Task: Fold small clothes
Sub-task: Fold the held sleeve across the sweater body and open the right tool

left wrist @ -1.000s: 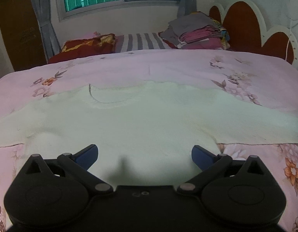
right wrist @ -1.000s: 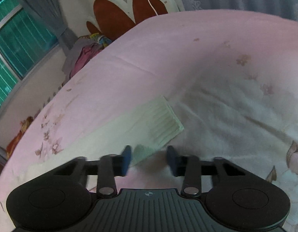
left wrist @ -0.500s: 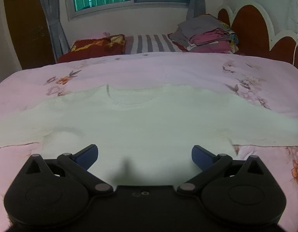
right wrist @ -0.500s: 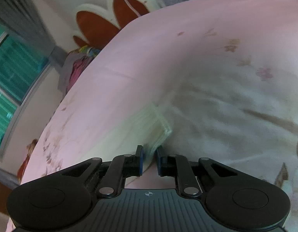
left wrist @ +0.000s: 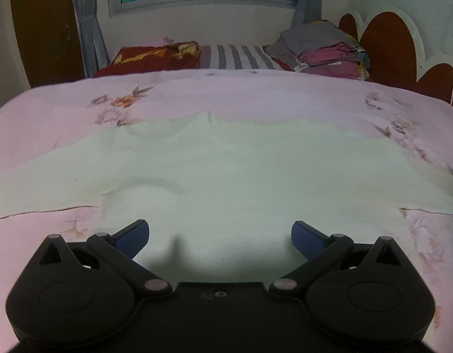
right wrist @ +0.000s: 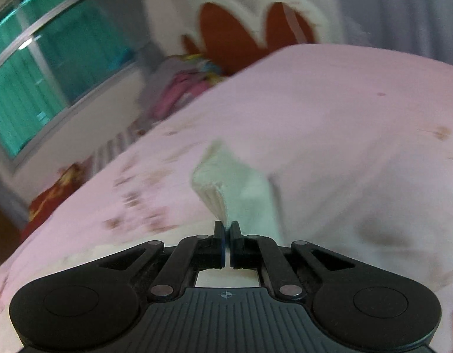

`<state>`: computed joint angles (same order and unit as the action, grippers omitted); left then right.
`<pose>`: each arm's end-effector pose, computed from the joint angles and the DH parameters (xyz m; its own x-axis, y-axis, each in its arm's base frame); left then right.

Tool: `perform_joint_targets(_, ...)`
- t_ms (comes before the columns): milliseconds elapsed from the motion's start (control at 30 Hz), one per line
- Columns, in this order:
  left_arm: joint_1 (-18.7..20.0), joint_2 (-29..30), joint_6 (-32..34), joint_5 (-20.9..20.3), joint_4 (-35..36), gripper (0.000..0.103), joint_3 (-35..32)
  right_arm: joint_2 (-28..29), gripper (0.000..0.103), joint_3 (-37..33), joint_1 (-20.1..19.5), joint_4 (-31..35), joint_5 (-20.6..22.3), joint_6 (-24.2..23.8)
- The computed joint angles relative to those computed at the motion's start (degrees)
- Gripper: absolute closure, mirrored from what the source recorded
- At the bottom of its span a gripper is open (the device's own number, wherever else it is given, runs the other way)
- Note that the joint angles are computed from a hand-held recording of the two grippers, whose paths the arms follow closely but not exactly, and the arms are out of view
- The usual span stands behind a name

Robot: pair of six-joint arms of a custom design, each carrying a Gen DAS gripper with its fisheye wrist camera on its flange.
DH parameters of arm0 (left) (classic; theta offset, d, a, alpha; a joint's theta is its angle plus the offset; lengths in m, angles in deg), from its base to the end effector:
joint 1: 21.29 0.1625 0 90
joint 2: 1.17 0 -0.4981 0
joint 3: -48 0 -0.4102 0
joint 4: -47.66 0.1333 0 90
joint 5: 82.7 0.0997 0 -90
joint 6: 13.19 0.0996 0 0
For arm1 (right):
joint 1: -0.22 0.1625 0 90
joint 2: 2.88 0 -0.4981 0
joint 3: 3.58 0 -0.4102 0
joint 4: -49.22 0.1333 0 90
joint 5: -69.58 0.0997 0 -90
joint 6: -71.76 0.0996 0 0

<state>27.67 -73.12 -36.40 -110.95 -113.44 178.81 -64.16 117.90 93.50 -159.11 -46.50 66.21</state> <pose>-0.1444 -0.5026 0.2601 -0.6937 -0.1343 -0.7076 0.4007 0.7444 -0.5341 0.1221 -0.5658 0.2808 -0.9108 0.2689 0.3132 -0.1189 0.5557 -0.8228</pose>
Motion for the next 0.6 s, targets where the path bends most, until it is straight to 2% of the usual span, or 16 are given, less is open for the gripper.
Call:
perform_joint_targets(200, 5.01, -4.84, 9.46, -5.63, -4.84, 0.002, 0.42, 7.62, 0.101, -2.62, 8.11, 2.17, -1.31, -0.43)
perform_joint_targets(300, 6.83, -7.01, 12.71, -5.47, -5.51, 0.011, 0.12, 13.27, 0.101, -5.18, 11.87, 3.13, -2.09, -1.15)
perform_joint_targets(333, 7.25, -7.50, 13.42, -5.09, -5.55, 0.012, 0.01, 15.17, 0.101, -6.24, 12.89, 3.37, -2.27, -1.59)
perform_joint_targets(467, 8.99, -9.59, 16.01, -5.81, -7.06, 0.006, -0.26, 21.46, 0.101, -9.99, 16.20, 5.28, -1.49, -3.25)
perform_joint_targets(600, 10.49, -11.14, 17.14, -7.03, -7.45, 0.005, -0.80, 26.95, 0.101, -13.61, 18.78, 7.28, -0.35, -4.65)
